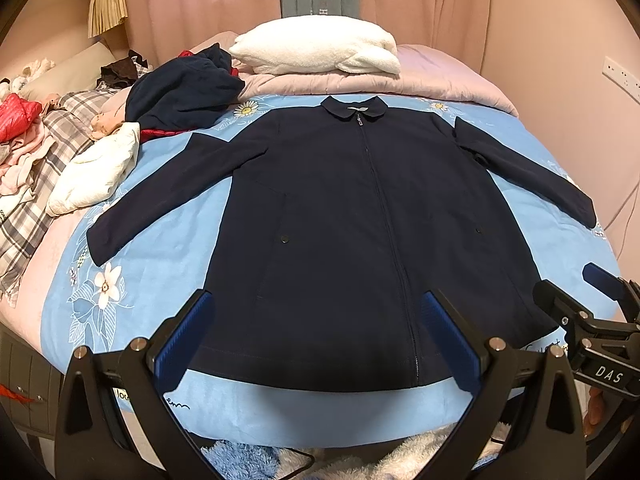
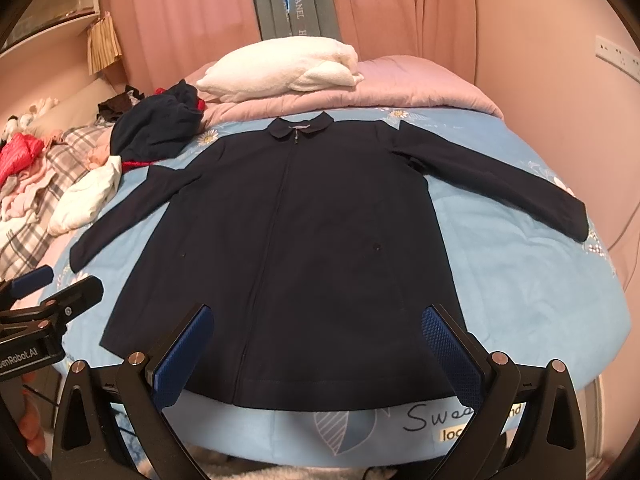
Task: Fold large clothes
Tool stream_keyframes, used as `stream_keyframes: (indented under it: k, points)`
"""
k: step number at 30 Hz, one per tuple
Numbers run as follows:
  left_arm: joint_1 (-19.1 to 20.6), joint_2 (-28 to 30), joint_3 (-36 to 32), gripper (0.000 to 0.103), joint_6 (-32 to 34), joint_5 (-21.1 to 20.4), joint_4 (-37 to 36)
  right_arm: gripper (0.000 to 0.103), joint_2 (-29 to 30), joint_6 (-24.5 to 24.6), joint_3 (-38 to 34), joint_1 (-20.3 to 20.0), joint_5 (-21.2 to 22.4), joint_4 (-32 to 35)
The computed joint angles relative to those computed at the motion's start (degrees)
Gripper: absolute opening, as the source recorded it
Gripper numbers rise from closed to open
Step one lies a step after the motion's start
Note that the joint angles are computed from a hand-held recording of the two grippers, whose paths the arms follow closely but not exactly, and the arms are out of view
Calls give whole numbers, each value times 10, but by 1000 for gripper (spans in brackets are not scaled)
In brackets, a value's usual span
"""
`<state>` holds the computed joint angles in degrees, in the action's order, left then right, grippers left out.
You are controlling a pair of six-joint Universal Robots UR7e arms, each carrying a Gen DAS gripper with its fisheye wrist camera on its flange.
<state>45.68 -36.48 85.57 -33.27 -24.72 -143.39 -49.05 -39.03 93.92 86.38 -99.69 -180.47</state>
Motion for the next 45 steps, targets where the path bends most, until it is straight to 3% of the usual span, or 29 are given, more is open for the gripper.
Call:
stream_keyframes:
  k: [45]
  points:
    - [2, -2, -1, 103, -2, -2, 7, 103, -1, 1, -1, 0, -4, 9]
